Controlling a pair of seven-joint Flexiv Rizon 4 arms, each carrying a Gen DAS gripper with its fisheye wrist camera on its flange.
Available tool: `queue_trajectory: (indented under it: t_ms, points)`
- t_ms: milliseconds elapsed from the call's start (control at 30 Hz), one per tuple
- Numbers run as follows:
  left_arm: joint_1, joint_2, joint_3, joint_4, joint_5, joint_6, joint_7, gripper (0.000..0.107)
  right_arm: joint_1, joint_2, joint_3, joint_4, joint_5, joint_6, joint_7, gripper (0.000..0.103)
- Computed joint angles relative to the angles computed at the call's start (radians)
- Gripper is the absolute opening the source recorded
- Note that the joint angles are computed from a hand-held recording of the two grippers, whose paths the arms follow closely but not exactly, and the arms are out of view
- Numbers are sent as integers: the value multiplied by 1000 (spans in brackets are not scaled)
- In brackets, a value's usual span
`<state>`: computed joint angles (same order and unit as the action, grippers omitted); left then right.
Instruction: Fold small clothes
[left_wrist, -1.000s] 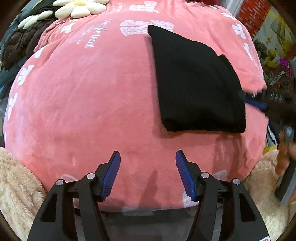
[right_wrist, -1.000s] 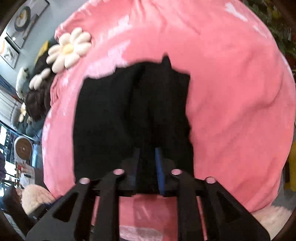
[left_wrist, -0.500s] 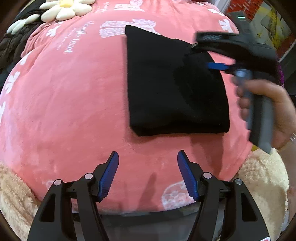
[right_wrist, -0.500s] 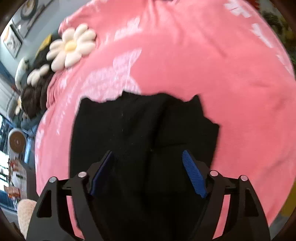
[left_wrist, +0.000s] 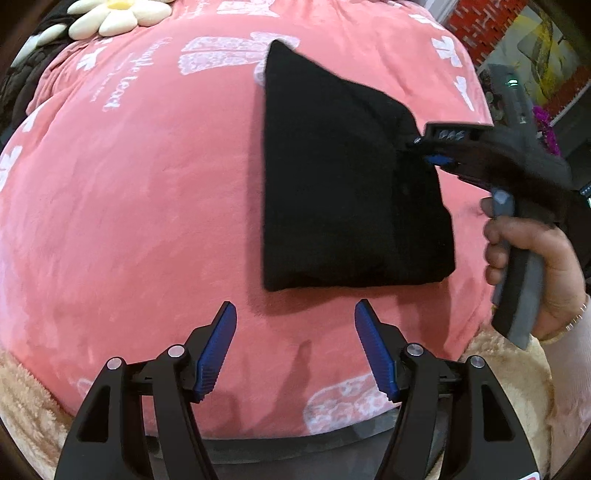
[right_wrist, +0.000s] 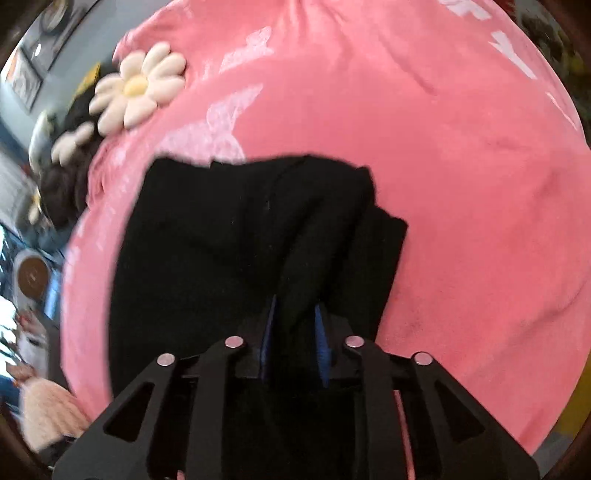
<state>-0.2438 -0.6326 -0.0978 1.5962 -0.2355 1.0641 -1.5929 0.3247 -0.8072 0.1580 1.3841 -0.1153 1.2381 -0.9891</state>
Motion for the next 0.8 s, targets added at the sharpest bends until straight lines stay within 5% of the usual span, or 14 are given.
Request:
queue_trajectory:
  t_ms: [133, 200, 433, 633, 767, 800]
  points:
    - [25, -16, -27, -26, -44, 6, 11, 65, 32, 95, -56, 147, -22, 90, 37, 45]
    - [46, -34, -53, -50, -85, 9, 19, 65, 29, 123, -56, 190, -32, 81, 53, 47]
    - [72, -182, -86, -262, -180, -38, 3, 67, -9, 68, -4, 152, -13, 50, 80, 74]
    - [86, -291, -83, -409, -205, -133, -61, 68, -139, -40, 181, 45, 149, 57, -3, 79]
    - [97, -315, -114, -423, -231, -104, -37, 69, -137, -64, 187, 11, 183, 80, -39, 84]
    - [92, -320, -109, -439, -220, -113, -25, 60, -132, -67, 184, 6, 183, 89, -51, 81]
